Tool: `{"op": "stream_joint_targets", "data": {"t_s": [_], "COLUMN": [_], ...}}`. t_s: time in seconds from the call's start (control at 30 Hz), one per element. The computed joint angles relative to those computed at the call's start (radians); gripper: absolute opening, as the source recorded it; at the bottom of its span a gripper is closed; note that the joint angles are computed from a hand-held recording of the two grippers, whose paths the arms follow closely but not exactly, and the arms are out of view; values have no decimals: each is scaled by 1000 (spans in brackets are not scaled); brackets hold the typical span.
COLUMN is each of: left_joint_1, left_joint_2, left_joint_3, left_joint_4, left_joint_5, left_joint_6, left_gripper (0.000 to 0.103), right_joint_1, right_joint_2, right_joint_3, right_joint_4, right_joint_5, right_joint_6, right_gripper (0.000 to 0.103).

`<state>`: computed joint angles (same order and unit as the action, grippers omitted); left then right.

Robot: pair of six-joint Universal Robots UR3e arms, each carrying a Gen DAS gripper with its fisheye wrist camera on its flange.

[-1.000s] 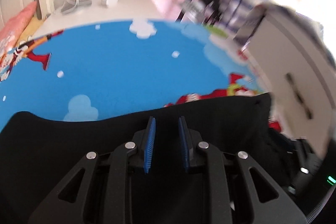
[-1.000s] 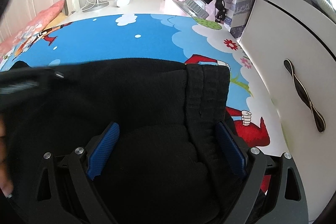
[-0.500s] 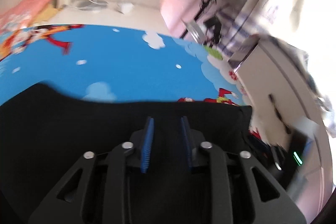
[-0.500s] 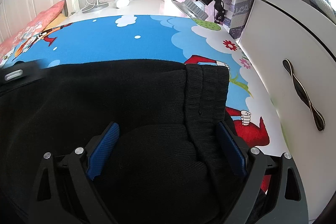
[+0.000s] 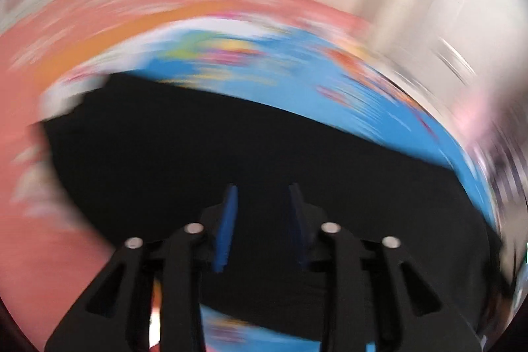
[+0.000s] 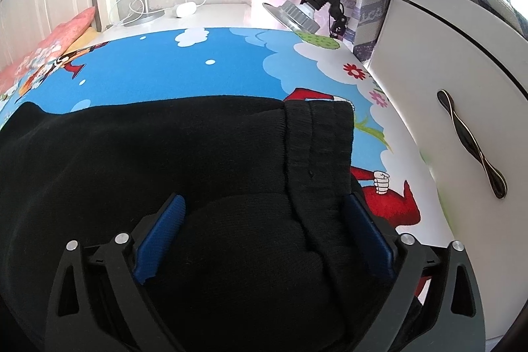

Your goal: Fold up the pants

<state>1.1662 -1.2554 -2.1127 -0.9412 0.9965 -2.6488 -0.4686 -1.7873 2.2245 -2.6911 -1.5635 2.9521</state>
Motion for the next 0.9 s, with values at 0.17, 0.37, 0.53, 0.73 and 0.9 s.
{"op": "stream_joint_targets", "data": {"t_s": [0.17, 0.37, 0.53, 0.73, 0.9], "left_joint_1": [346, 551, 555, 492, 431], "left_joint_2": [-174, -428, -549, -627, -693], "left_joint_3": [164, 371, 456, 454, 452], "left_joint_4": [-54, -357, -544, -528, -498], "left_joint_5": [-99, -291, -332, -394, -405], "left_joint_6": [-34, 59, 188, 181, 184], "left_gripper": [54, 54, 53, 49, 50], "right_joint_1": [97, 429, 795, 1031, 1098], "right_joint_2": [30, 111, 483, 869, 923], "right_joint_3": [-193, -444, -764, -1148, -1135], "right_joint_4": [234, 310, 297, 331, 223], "right_joint_5": [-126, 43, 86, 69, 35], "right_joint_6": [114, 205, 244, 302, 286], "right_gripper": [98, 98, 99, 98, 99]}}
